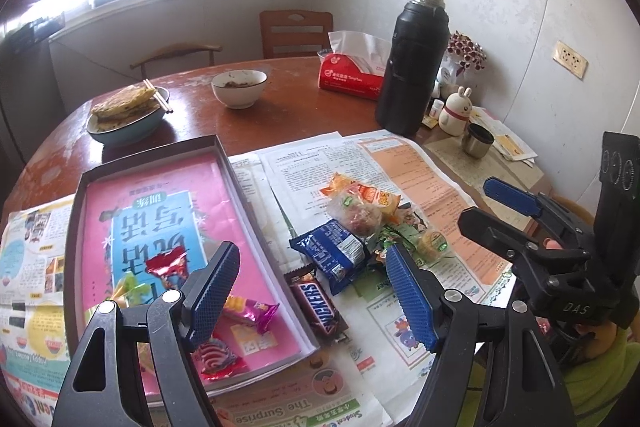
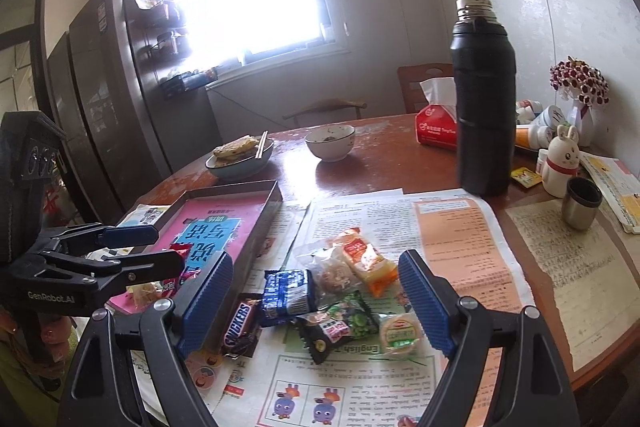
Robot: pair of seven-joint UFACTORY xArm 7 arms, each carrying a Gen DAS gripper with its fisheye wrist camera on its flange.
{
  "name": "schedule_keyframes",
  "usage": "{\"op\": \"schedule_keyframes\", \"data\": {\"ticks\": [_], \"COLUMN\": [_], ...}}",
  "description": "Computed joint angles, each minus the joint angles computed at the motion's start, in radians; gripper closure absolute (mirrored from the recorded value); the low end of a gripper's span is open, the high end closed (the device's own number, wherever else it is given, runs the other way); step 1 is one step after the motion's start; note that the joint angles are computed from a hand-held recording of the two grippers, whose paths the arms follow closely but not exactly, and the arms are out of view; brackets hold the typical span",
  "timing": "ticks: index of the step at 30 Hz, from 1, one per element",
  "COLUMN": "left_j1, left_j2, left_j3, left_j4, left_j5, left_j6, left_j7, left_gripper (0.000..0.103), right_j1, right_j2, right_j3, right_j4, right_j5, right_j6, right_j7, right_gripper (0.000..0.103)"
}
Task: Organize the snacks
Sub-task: 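Move both grippers from the tray to the snacks on the newspaper, then grasp the round biscuit pack with the right gripper while the left approaches the blue bag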
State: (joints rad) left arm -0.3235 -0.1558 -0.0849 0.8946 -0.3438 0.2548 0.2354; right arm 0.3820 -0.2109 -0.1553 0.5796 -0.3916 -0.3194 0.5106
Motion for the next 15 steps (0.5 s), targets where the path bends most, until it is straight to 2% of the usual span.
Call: {"op": "schedule_keyframes", "data": {"ticks": [6, 15], "left_j1": [0.004, 0.026], "left_j2": [0.055, 0.135], "left_j3": [-0.017, -0.044], "left_j4": [0.051, 0.134], "left_j5": [0.019, 0.083], "left_j6": [0.022, 0.054], "left_j7": [-0.012, -0.066], "left_gripper": [0.026, 0.026], "right_j1": [-0.027, -0.029], "right_j2": [-0.016, -0.018], "right_j3": [0.001, -0.055], "right_j4": [-0.016, -0.022], "right_j5": [0.026, 0.039], "right_j6": [0.002, 0.004], "right_j7": [-0.013, 0.0], "right_gripper": [0.018, 0.018]}}
